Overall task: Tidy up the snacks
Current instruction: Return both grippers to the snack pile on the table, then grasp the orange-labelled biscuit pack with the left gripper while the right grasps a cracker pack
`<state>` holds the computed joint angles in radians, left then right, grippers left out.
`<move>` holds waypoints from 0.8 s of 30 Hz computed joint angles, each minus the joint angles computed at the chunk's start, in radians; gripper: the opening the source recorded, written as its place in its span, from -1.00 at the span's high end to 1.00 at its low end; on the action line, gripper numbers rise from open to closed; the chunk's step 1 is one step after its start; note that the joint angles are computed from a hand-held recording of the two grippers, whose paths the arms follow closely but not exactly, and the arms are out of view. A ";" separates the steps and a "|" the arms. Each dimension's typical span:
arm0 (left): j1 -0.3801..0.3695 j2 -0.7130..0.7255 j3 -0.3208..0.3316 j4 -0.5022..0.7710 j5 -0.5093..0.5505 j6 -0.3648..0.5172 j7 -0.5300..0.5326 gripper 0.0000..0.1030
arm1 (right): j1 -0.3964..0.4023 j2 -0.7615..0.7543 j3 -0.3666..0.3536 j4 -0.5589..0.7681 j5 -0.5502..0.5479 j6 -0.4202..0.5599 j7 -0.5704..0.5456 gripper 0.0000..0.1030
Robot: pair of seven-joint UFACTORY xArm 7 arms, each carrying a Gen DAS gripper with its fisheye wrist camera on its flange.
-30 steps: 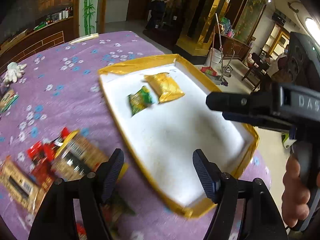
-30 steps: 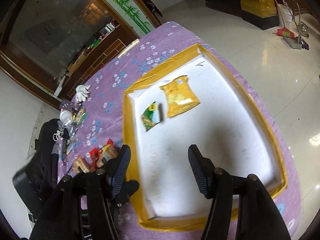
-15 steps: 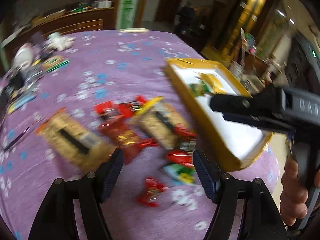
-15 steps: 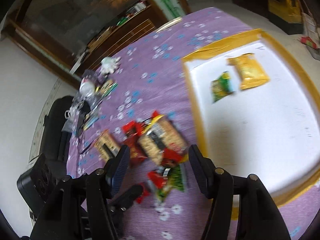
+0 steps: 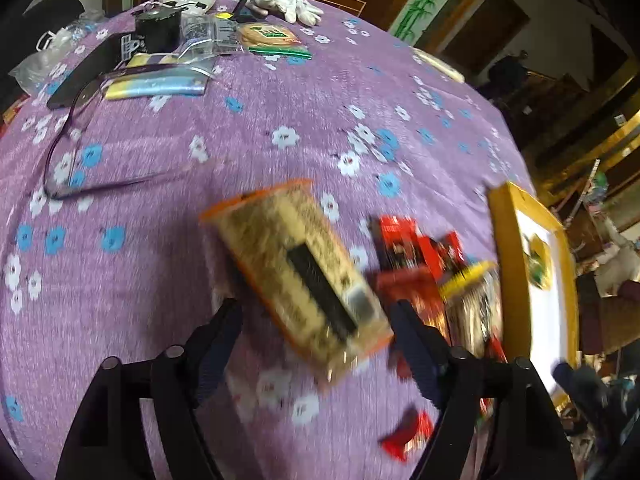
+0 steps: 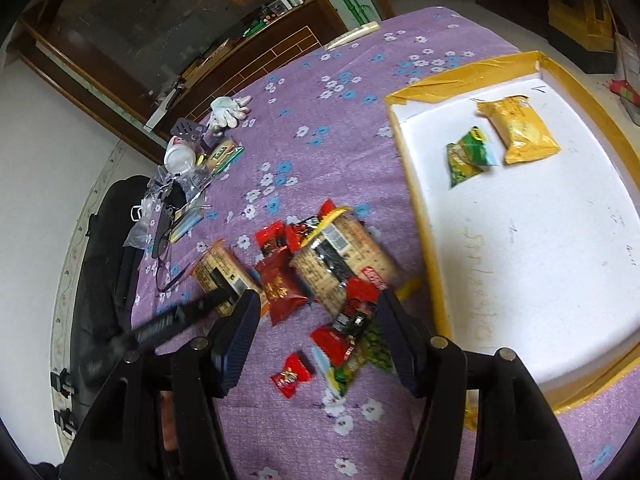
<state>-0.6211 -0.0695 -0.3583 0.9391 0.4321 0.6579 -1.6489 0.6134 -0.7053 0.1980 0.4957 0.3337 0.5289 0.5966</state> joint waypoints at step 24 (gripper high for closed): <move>-0.137 0.061 -0.005 0.061 0.111 0.222 0.124 -0.30 | -0.047 0.300 0.053 0.236 -0.157 0.124 -0.278 -0.38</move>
<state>-0.7581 -0.0082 -0.3635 0.9997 0.5434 0.8797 -1.5246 0.5661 -0.4049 0.2510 0.7322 0.1767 0.6529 0.3184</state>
